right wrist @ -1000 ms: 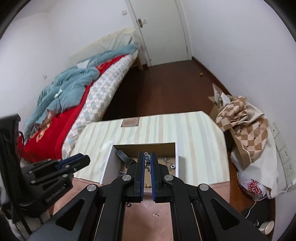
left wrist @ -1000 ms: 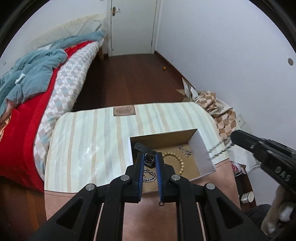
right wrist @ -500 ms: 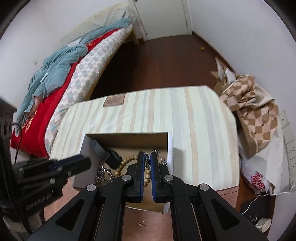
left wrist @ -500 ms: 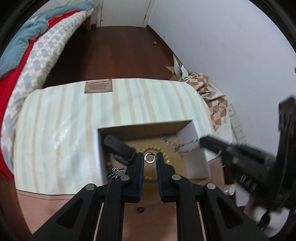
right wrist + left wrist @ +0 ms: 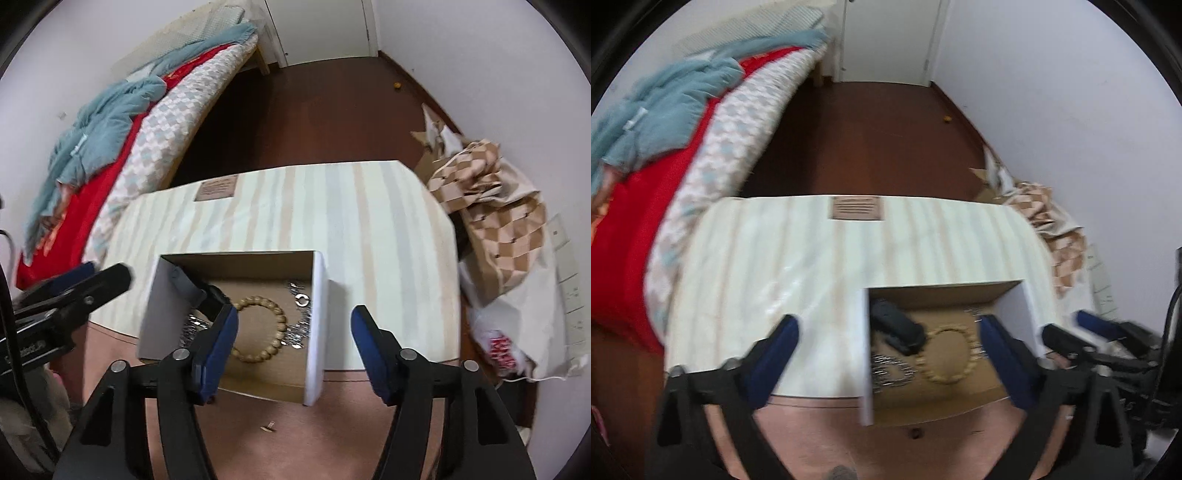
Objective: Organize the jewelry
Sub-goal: 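Drop the black ring into the box with the left tool while the right tool drops the bracelet in, then withdraw both open tools from the box toward the remaining pieces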
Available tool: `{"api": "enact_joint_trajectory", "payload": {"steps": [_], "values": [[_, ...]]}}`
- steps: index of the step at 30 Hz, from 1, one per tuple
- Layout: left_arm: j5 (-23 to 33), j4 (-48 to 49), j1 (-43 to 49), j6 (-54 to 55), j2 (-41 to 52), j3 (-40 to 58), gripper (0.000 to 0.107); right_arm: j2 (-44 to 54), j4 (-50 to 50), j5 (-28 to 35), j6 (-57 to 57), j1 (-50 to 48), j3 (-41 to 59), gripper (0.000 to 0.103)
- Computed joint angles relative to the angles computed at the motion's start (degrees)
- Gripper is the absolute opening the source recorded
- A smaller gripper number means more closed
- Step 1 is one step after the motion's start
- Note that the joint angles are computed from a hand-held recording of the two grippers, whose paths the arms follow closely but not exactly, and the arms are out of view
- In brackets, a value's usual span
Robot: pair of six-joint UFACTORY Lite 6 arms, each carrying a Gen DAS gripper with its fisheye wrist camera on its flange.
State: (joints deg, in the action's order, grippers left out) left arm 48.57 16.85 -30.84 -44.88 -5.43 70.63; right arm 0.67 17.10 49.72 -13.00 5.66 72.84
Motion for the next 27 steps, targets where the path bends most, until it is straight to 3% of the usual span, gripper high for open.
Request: {"api": "enact_joint_trajectory", "payload": {"steps": [3,6,17,27], "values": [[3.06,6.24,-2.61,-5.11,-1.98,-2.79,0.103,-2.29,-7.92,-0.99,6.40,3.22,-2.19,0.095],[4.95,8.93,-4.62,-8.39,-4.63,-6.02,0.103,-5.10,-12.02,-1.19,10.42,5.30,-5.31,0.101],[16.69,16.03,-14.41,-19.43,-13.73,-10.74,0.103,-18.17,-19.75,2.80,21.13,12.45,-11.91,0.101],[35.14,23.29,-31.27,-29.60,-18.48,-5.98,0.103,-27.78,-24.72,11.08,29.36,19.49,-8.78,0.101]]}}
